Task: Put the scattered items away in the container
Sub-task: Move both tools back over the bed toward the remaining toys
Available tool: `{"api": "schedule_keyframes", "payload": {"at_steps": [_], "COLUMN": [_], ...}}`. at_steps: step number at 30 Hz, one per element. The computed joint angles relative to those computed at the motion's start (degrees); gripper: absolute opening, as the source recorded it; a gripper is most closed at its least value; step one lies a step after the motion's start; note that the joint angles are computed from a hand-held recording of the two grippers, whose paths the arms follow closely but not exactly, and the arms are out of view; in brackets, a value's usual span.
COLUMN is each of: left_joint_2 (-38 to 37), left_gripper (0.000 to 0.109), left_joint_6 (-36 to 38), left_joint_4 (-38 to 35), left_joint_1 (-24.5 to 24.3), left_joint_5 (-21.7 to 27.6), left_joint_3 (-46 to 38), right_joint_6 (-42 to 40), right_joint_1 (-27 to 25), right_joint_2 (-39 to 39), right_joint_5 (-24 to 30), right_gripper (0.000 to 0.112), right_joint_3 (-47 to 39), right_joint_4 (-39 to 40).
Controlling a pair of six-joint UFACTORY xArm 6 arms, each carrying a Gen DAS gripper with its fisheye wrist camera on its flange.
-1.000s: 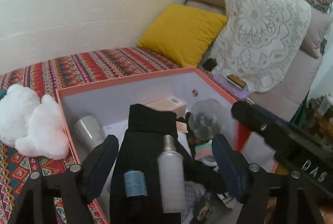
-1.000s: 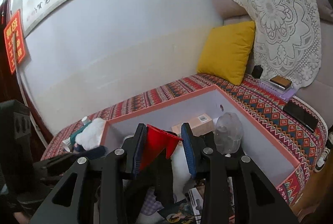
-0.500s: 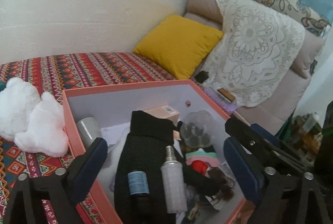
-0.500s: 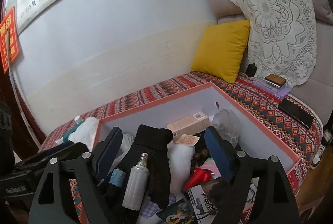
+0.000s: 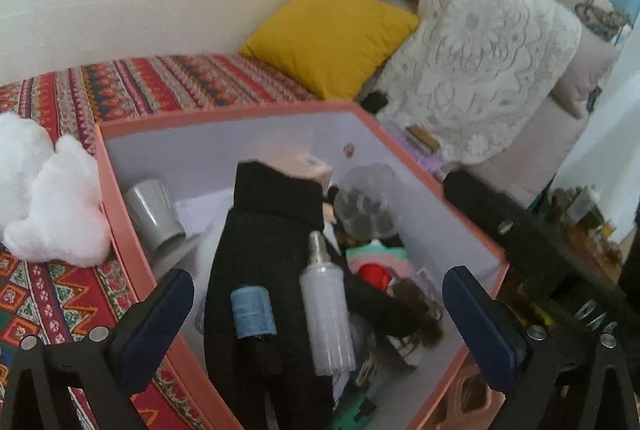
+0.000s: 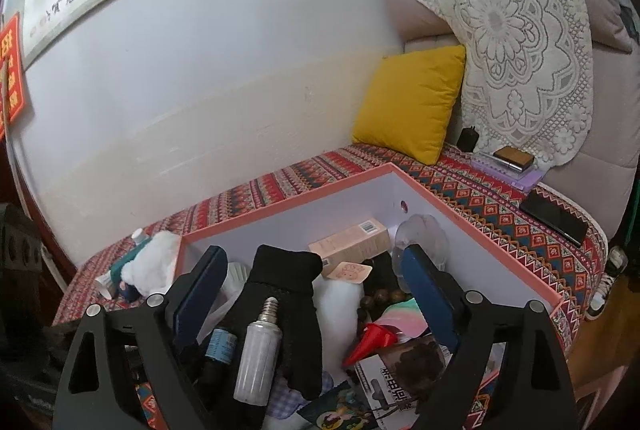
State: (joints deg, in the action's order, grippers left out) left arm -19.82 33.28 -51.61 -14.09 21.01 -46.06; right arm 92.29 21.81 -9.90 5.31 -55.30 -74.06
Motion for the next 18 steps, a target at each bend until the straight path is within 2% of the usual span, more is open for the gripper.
{"api": "schedule_keyframes", "payload": {"at_steps": [4, 6, 9, 15, 18], "left_joint_2": [-1.6, -2.9, -4.2, -8.2, -10.7], "left_gripper": [0.103, 0.102, 0.102, 0.102, 0.102], "left_joint_6": [-0.7, 1.0, 5.7, 13.9, 12.4], "left_joint_4": [1.2, -0.1, -5.1, -15.8, -15.7], "left_joint_1": [0.9, 0.8, 1.5, 6.2, 9.7], "left_joint_5": [0.1, -0.7, 0.7, 5.7, 6.9], "left_joint_3": [0.7, 1.7, 2.3, 4.3, 6.5], "right_joint_6": [-0.9, -1.1, 1.0, 14.2, 17.6], "right_joint_1": [0.8, 0.9, 2.2, 4.8, 6.4], "right_joint_2": [0.0, 0.1, -0.4, -3.0, -3.9], "right_joint_5": [0.7, 0.3, 2.5, 6.9, 9.2], "right_gripper": [0.092, 0.092, 0.092, 0.092, 0.093], "right_joint_3": [-0.1, -0.1, -0.5, -1.2, -1.3], "right_joint_4": [1.2, 2.2, 0.0, -11.0, -13.7]}}
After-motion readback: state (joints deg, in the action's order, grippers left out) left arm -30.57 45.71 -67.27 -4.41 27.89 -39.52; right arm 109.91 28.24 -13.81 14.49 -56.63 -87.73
